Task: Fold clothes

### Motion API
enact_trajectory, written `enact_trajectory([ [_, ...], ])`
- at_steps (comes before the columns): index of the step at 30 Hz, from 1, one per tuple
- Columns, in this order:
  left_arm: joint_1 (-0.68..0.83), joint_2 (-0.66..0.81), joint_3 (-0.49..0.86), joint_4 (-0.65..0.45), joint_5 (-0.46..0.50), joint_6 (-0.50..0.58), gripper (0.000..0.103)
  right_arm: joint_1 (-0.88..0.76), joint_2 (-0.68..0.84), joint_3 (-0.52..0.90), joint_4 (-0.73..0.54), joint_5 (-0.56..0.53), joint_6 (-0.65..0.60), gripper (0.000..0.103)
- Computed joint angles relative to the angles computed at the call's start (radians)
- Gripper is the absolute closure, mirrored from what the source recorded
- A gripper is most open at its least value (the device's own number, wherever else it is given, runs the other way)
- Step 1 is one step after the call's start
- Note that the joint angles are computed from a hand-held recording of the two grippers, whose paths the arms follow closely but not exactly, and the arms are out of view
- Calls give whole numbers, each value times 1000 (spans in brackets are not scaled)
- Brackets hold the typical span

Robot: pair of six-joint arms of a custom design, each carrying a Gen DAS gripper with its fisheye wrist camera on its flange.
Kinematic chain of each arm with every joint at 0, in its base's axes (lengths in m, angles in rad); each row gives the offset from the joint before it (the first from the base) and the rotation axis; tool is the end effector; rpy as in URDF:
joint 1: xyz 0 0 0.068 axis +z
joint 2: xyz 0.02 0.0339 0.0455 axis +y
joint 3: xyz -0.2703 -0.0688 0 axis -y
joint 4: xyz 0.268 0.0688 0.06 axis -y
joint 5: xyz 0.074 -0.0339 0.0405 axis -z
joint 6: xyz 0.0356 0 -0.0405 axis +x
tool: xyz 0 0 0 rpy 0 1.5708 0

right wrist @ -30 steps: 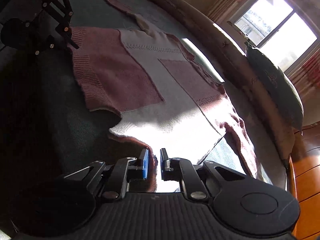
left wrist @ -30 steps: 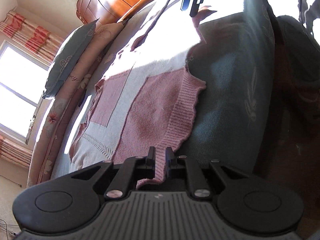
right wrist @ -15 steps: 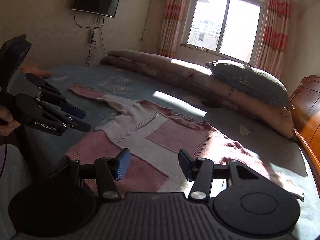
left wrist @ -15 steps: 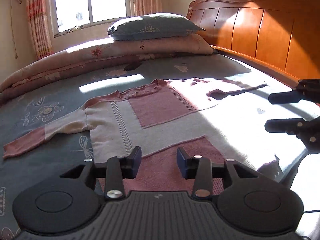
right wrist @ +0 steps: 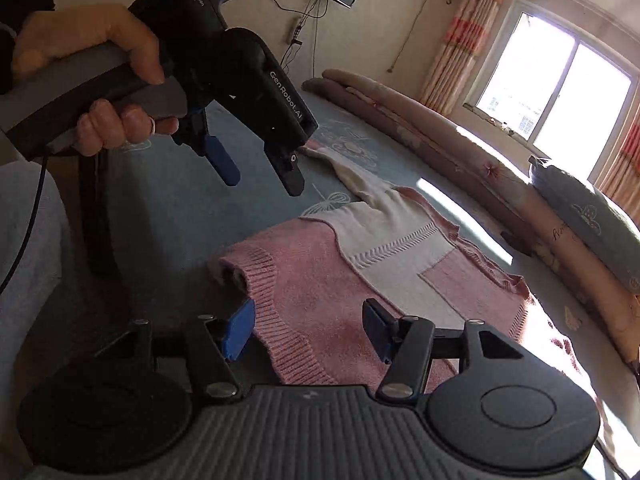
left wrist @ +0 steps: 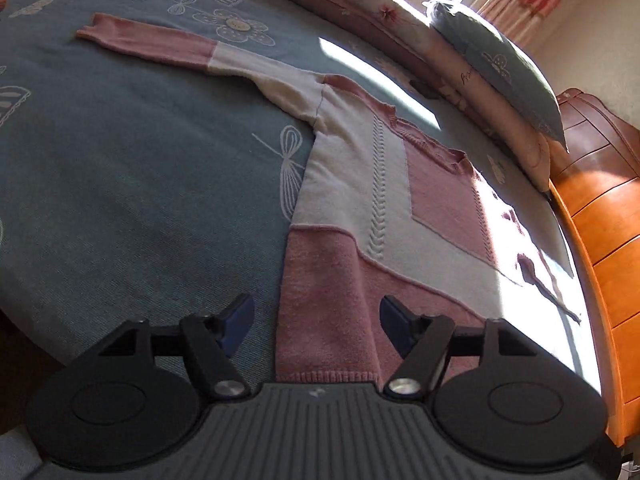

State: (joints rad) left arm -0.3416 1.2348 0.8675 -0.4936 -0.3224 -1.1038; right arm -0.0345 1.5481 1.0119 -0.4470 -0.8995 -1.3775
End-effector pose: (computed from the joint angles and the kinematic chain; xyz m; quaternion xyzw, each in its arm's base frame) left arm 0.2608 -0.0808 0.2467 -0.3960 0.8384 -0.1140 0.3568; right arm 0.3290 0.0165 0.2184 -0.6348 0.5965 0.1474 0.4684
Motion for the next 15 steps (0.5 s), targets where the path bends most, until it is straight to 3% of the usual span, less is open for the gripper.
enact_trajectory([
  [3, 27, -64, -77, 53, 42, -17, 31, 79, -80, -123, 151, 63, -25, 39],
  [6, 57, -115, -143, 112, 94, -28, 29, 164, -138, -301, 491, 200, -58, 39],
  [8, 76, -131, -175, 152, 126, -30, 29, 195, -128, -360, 625, 254, -104, 39],
  [15, 162, -86, -232, 291, 271, -51, 27, 266, -48, -483, 978, 270, -180, 42],
])
